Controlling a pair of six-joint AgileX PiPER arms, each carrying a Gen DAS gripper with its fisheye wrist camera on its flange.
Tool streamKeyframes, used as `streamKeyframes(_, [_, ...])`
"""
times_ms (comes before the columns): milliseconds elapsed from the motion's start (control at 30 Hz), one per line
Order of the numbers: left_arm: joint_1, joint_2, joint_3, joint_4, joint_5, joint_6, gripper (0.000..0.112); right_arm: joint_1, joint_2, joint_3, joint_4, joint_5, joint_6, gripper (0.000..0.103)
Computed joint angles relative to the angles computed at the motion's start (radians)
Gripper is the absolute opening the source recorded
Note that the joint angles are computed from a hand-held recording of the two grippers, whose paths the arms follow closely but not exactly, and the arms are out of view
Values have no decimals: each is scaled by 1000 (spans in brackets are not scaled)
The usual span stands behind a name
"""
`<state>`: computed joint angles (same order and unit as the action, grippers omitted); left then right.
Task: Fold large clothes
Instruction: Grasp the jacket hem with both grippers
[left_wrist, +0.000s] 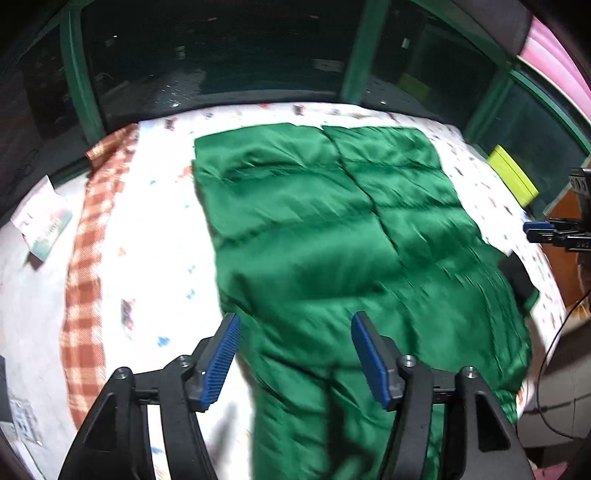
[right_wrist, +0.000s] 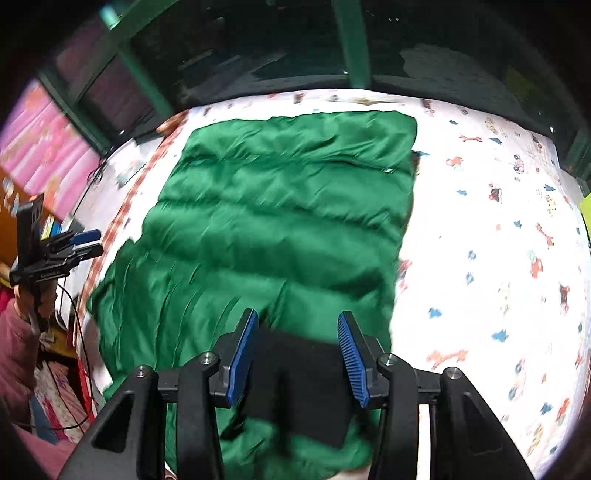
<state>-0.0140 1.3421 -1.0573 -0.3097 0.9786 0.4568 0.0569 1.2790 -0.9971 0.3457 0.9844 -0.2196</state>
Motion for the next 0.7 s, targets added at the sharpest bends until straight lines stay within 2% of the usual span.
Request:
streamKeyframes(133, [60, 160, -165, -24, 25, 23, 68, -109, 164, -144, 98, 43, -68, 57])
streamKeyframes(233, [81, 290, -295, -19, 38, 10, 68, -156, 281, -245, 142, 52, -90, 59])
streamKeyframes(500, [118, 623, -609, -65, 78, -38, 68, -224, 523, -433, 212, -3, -108, 59])
streamKeyframes(700, [139, 796, -804, -159, 113, -74, 68, -272, 667, -525, 318, -33, -144, 60])
